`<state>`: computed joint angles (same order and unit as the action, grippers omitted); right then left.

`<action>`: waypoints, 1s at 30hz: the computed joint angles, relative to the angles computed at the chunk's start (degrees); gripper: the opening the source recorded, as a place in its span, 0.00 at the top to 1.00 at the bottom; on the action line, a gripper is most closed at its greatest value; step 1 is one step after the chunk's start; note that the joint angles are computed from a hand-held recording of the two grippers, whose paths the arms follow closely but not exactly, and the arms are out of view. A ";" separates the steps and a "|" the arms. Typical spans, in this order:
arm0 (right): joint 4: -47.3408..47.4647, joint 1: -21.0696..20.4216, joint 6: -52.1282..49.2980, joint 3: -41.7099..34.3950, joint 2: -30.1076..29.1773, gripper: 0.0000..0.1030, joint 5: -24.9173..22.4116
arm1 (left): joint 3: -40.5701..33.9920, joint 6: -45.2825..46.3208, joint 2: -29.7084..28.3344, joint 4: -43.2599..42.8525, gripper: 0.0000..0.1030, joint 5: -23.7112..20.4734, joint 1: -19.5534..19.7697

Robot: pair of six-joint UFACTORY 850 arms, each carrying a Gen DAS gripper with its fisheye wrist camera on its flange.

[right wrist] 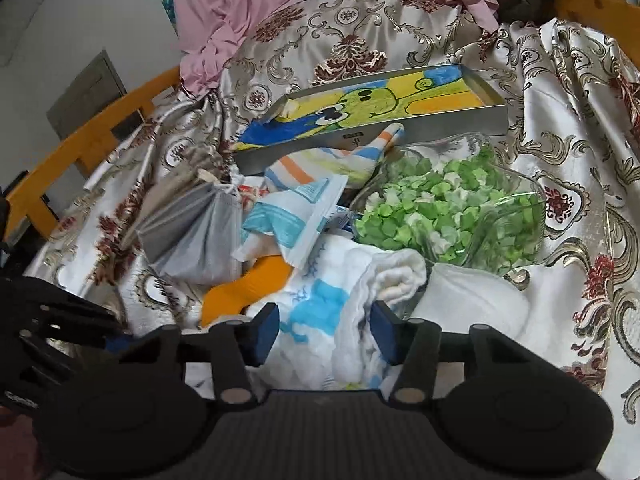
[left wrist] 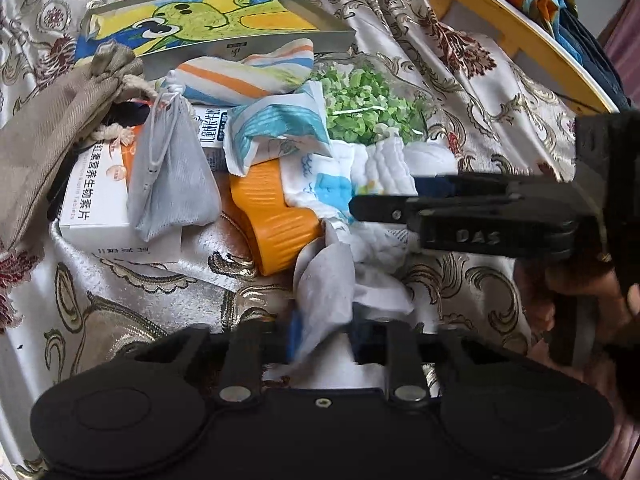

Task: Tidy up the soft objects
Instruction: 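Grasp the grey sock with the left tool while the right tool grasps the white blue-print cloth, then carry both held cloths over the cartoon-painted tray and open both tools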

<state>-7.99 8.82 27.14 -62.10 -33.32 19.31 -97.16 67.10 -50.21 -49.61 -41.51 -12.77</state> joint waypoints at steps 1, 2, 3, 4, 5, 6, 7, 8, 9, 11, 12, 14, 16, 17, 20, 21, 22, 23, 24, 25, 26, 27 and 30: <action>1.24 0.01 -1.00 -0.55 -0.49 0.46 -0.94 | 0.24 0.15 0.24 -0.82 0.86 0.31 0.06; 2.32 0.08 -1.78 -0.98 -0.94 0.52 -1.53 | 0.75 0.94 0.65 -2.05 0.88 0.70 0.22; 4.18 0.18 -3.58 -1.24 -1.28 0.62 -2.00 | 1.44 2.02 1.21 -3.58 0.88 1.17 0.33; 8.00 0.49 -7.42 -1.41 -1.45 0.68 -2.42 | 2.39 3.45 1.96 -5.56 0.90 1.68 0.47; 12.51 0.80 -11.99 -1.34 -1.36 0.77 -2.52 | 3.00 4.92 2.44 -7.45 0.91 1.77 0.71; 14.86 0.97 -14.33 -1.12 -1.23 0.82 -2.16 | 3.88 6.55 3.10 -9.48 0.91 1.99 0.90; 16.72 1.12 -15.98 -0.65 -0.86 0.84 -1.43 | 4.69 8.29 3.72 -11.50 0.92 2.20 1.12; 17.61 1.25 -16.88 -0.20 -0.56 0.87 -0.55 | 5.76 10.59 4.55 -14.00 0.92 2.65 1.33; 19.40 1.48 -18.90 0.27 -0.16 0.89 0.41 | 6.74 12.68 5.30 -16.22 0.93 3.03 1.53; 24.41 2.41 -25.22 1.49 0.89 0.91 2.91 | 8.81 17.34 6.90 -21.36 0.94 3.17 2.08; 26.58 2.88 -28.20 2.18 1.46 0.91 4.46 | 9.81 19.57 7.67 -24.10 0.94 3.28 2.37; 30.10 4.11 -33.20 3.87 2.82 0.92 8.54 | 11.81 24.71 9.15 -30.32 0.95 2.77 3.07; 31.29 5.11 -35.01 5.82 4.26 0.92 12.92 | 13.23 28.20 10.26 -35.18 0.95 1.97 3.71; 31.26 5.47 -34.91 6.73 4.90 0.92 15.01 | 13.92 29.88 10.71 -37.78 0.95 1.54 4.02; 32.02 6.44 -35.17 9.15 6.53 0.92 21.39 | 15.75 34.01 11.86 -44.17 0.95 0.32 4.75; 32.46 6.69 -35.40 9.79 6.93 0.92 23.19 | 16.18 35.20 12.13 -45.98 0.95 -0.17 4.93; 32.87 6.93 -35.51 10.39 7.31 0.92 24.85 | 16.66 36.29 12.42 -47.64 0.95 -0.66 5.08; 33.41 7.16 -35.64 10.90 7.67 0.92 26.28 | 17.32 37.60 12.75 -49.50 0.95 -1.50 5.37; 33.69 7.18 -35.68 11.20 7.90 0.93 27.24 | 17.71 38.47 12.98 -50.95 0.95 -2.16 5.52; 34.09 7.29 -35.74 11.56 8.15 0.93 28.32 | 18.00 39.16 13.19 -52.06 0.95 -2.74 5.63; 34.33 7.36 -35.54 11.97 8.44 0.93 29.25 | 18.53 39.95 13.53 -53.06 0.95 -3.10 5.70; 34.41 7.37 -35.14 12.37 8.72 0.93 30.04 | 19.03 40.75 13.80 -53.94 0.95 -3.37 5.81; 34.30 7.18 -34.44 13.10 9.32 0.93 31.04 | 19.63 41.99 14.07 -55.57 0.95 -3.58 5.90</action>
<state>26.31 16.00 -7.30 -49.00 -24.00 50.36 -77.53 109.09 -36.14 -105.18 -45.09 -6.88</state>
